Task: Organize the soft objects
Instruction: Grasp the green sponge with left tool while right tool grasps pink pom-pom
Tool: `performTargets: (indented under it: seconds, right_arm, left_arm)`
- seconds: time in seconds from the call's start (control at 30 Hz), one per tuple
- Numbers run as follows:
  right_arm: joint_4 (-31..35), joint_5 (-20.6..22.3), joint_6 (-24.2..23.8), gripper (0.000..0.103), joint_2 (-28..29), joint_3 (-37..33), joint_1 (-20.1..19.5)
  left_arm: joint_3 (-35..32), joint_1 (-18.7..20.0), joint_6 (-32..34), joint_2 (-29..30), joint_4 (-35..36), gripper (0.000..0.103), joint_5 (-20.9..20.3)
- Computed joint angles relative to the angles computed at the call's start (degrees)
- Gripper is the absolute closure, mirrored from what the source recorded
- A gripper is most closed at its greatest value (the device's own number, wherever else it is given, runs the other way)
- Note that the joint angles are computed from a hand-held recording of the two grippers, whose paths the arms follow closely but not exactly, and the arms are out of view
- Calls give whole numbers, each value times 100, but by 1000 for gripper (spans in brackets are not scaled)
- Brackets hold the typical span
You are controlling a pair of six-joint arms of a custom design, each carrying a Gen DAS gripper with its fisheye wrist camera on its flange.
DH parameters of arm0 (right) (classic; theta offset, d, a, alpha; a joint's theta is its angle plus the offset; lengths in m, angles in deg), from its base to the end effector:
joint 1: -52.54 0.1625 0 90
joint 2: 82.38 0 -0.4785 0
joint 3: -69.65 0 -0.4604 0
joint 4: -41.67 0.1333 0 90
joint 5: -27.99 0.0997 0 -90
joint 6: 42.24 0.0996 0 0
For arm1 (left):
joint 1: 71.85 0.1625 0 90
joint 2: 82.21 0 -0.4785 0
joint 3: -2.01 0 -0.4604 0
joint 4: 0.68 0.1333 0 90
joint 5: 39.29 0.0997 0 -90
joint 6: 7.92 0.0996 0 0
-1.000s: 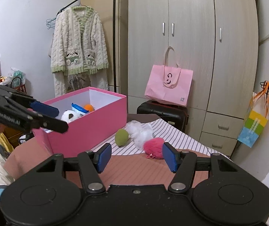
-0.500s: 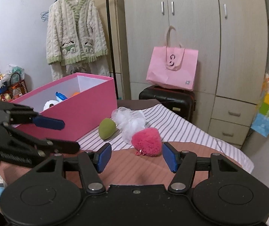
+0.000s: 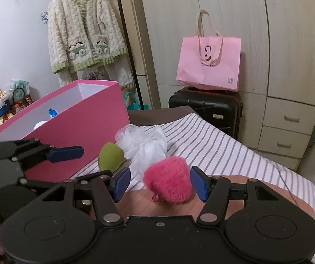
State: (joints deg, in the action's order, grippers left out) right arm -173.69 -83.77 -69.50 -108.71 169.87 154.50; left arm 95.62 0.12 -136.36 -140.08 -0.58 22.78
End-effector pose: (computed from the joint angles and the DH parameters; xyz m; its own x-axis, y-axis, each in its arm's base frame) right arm 0.2375 -0.6561 -0.0472 -0.8020 -0.1980 0.5636 -0.5584 0.5835 -0.5896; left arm -0.0273 -0.6654 0.1664 -0.4534 0.3816 -0.8055 0.8628 0.4148 -0.2892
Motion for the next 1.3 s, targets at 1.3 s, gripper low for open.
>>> performTargets:
  seconds: [1.3]
  right_arm:
    - [-710, -1033, 334, 59, 503, -52, 223]
  left_arm:
    - [-314, 113, -855, 17, 806, 70, 7]
